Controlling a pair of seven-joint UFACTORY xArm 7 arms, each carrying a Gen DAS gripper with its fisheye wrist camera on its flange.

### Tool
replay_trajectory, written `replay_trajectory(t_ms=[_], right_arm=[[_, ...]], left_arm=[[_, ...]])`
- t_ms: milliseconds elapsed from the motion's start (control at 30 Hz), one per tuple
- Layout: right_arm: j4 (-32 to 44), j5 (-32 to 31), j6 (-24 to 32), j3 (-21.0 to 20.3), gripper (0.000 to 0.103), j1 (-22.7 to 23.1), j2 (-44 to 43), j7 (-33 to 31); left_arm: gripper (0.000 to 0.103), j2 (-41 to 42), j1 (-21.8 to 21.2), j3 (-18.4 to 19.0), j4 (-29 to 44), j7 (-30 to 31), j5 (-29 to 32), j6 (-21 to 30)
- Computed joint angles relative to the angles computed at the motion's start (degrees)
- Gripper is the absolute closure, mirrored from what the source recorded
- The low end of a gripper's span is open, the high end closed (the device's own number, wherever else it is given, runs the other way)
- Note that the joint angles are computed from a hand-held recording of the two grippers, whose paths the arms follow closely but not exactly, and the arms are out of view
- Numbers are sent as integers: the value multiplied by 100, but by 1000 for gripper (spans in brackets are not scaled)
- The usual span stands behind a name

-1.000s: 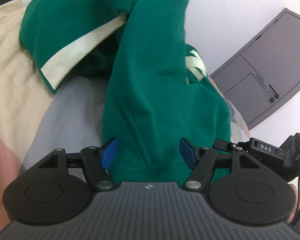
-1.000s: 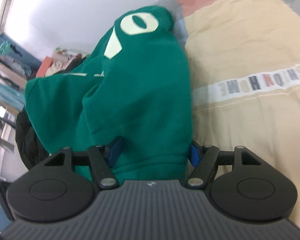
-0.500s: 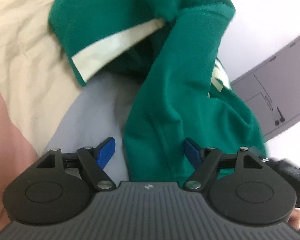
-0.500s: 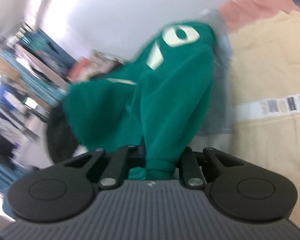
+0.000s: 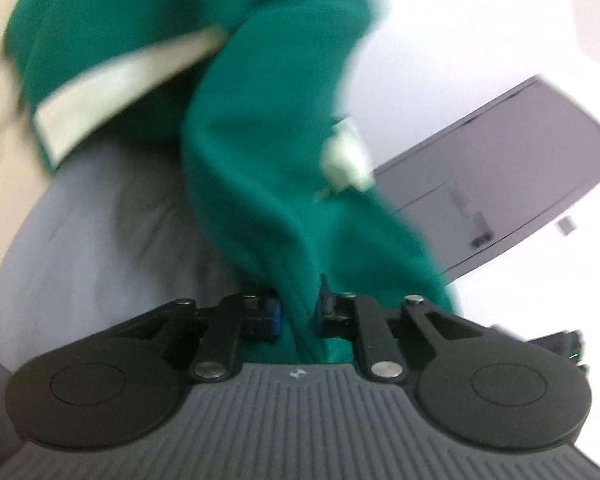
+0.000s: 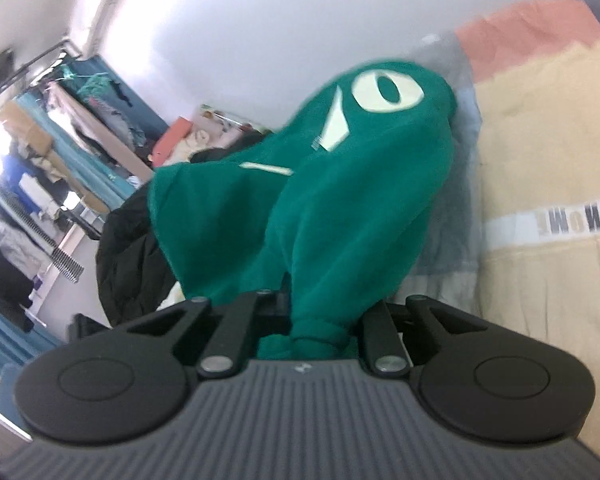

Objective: Fold large clothes

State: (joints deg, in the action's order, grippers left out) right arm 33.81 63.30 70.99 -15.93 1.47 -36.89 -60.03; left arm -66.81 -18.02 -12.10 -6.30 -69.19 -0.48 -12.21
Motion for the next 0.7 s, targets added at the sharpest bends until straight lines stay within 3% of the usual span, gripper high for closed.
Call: replay_trajectory(t_ms=[67,167,300,433,500,600,700], right_arm=[[-25,102,286,-267,88,-37,-90,-46],[-99,211,646,-542,88,-193,-399,-179],[-139,310,1209,-926,88,-324,-795,-408],[-67,499,1745,-1228,88,-431,-1062,-231],[63,600,1922,-1296,88,-462,-1183,-102],[373,719,2009,-1301,88,-426,-1390,23],[779,983,1787,-1158,88,-257,-1618,242]], left_arm=[[89,-996,60,-598,-87,-433,-76,213],[89,-2386,-157,-1239,148,-699,259,1357],[89,-3917,-909,-1727,432,-922,739,3035],[89,-4803,-1404,-2097,876,-1090,974,4150],[89,-4846,-1321,-2128,1226,-963,1034,4344],[89,-4639,-659,-2046,1843,-696,1087,4327],[89,-4257,29,-1694,2469,-300,1133,4266]])
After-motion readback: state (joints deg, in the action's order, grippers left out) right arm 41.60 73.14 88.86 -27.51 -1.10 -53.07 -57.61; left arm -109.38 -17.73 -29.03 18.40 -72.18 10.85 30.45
